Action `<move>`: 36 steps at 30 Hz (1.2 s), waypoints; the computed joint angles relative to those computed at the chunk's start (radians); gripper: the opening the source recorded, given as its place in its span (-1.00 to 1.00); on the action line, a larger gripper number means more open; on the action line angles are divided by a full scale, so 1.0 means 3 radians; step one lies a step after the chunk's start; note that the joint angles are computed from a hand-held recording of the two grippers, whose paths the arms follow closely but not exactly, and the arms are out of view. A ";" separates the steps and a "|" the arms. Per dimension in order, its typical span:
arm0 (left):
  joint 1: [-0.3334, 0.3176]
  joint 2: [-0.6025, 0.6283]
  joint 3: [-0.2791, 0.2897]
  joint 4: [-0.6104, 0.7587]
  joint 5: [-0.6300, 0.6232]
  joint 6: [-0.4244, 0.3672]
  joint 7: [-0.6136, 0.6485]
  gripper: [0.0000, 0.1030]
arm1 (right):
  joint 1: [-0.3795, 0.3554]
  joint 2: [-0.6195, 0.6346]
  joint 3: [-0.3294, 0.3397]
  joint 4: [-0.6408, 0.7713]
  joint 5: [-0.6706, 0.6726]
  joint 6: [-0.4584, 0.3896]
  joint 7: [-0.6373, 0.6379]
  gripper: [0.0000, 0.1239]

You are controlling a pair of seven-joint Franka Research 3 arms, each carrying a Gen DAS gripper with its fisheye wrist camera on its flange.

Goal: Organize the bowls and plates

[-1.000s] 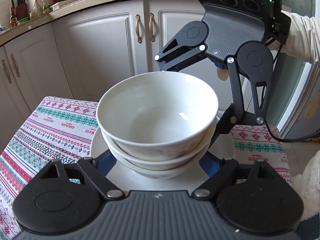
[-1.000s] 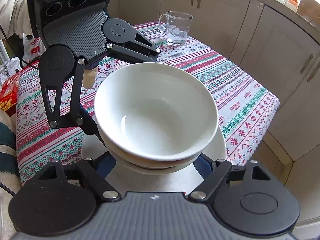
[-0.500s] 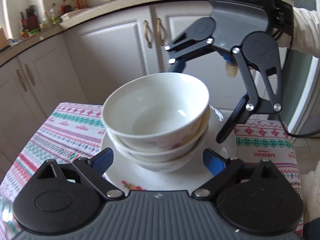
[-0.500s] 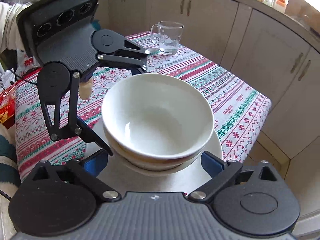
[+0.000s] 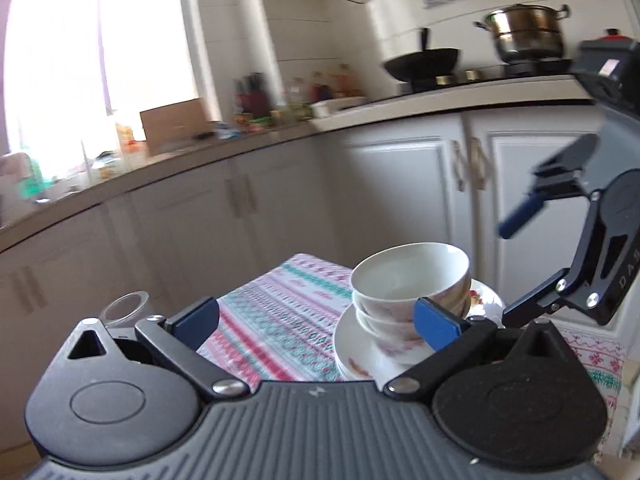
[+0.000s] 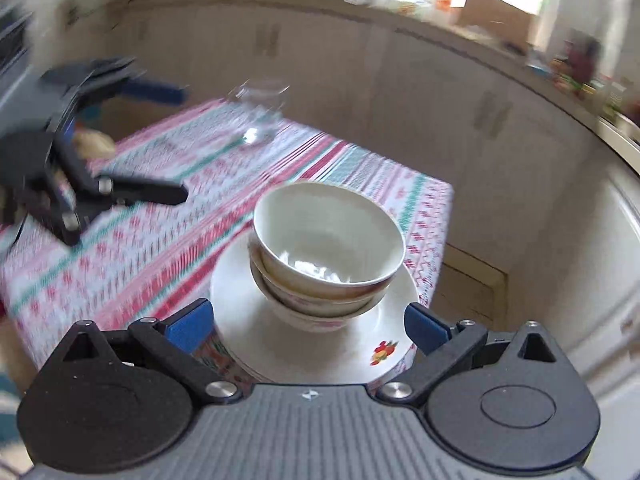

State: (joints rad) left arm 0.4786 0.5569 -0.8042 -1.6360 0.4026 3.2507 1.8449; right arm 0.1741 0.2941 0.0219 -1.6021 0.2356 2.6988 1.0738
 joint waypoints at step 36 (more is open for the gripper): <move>-0.1769 -0.1664 0.2306 -0.1092 0.0329 -0.0876 -0.2710 0.99 | 0.0225 -0.0934 0.0021 -0.1158 -0.3428 0.0512 0.4450 0.66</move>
